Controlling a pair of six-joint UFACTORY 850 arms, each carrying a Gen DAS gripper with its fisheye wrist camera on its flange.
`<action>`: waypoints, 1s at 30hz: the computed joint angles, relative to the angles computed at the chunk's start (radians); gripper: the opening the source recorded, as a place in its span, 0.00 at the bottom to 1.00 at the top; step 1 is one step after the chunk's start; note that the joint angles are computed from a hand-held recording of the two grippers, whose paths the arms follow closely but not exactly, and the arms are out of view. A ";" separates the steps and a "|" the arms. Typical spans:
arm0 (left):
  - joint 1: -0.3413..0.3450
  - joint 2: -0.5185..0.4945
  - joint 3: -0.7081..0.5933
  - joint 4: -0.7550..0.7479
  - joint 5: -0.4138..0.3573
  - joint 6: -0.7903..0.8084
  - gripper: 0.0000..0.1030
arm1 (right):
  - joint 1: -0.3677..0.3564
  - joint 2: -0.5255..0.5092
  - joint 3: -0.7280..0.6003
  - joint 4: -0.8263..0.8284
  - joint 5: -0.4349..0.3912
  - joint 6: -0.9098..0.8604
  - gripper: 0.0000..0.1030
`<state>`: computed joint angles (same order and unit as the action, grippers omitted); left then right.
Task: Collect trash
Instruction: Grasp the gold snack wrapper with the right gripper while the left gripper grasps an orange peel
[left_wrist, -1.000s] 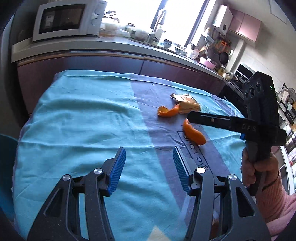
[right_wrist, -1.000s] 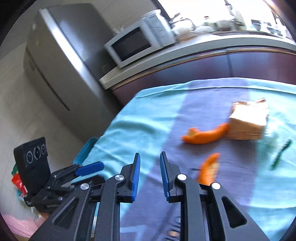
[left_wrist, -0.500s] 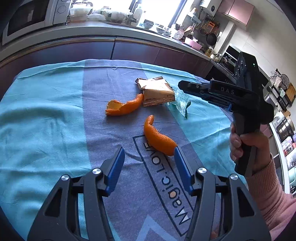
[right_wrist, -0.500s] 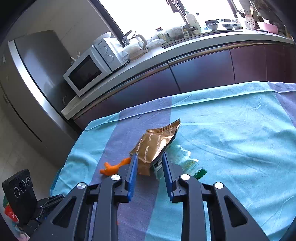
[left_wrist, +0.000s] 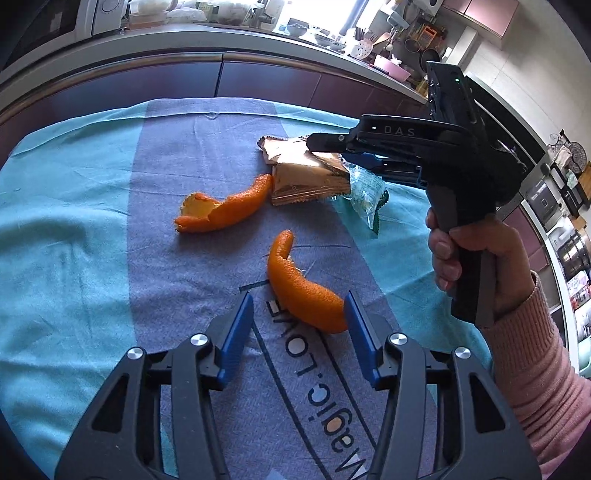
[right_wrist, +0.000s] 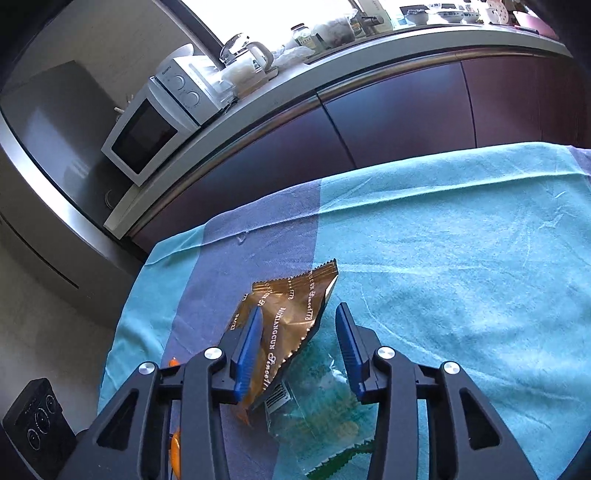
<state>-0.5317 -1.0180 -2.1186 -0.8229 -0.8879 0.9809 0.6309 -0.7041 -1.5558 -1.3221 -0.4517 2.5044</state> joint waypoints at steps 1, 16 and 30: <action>0.000 -0.003 -0.006 0.000 -0.011 -0.002 0.42 | 0.001 -0.003 -0.006 0.008 0.003 -0.015 0.35; 0.010 0.039 0.059 -0.031 0.018 0.040 0.29 | 0.059 0.029 0.020 -0.133 -0.088 0.091 0.02; 0.072 0.129 0.194 -0.146 0.043 0.158 0.28 | 0.145 0.047 0.012 -0.329 -0.170 0.255 0.02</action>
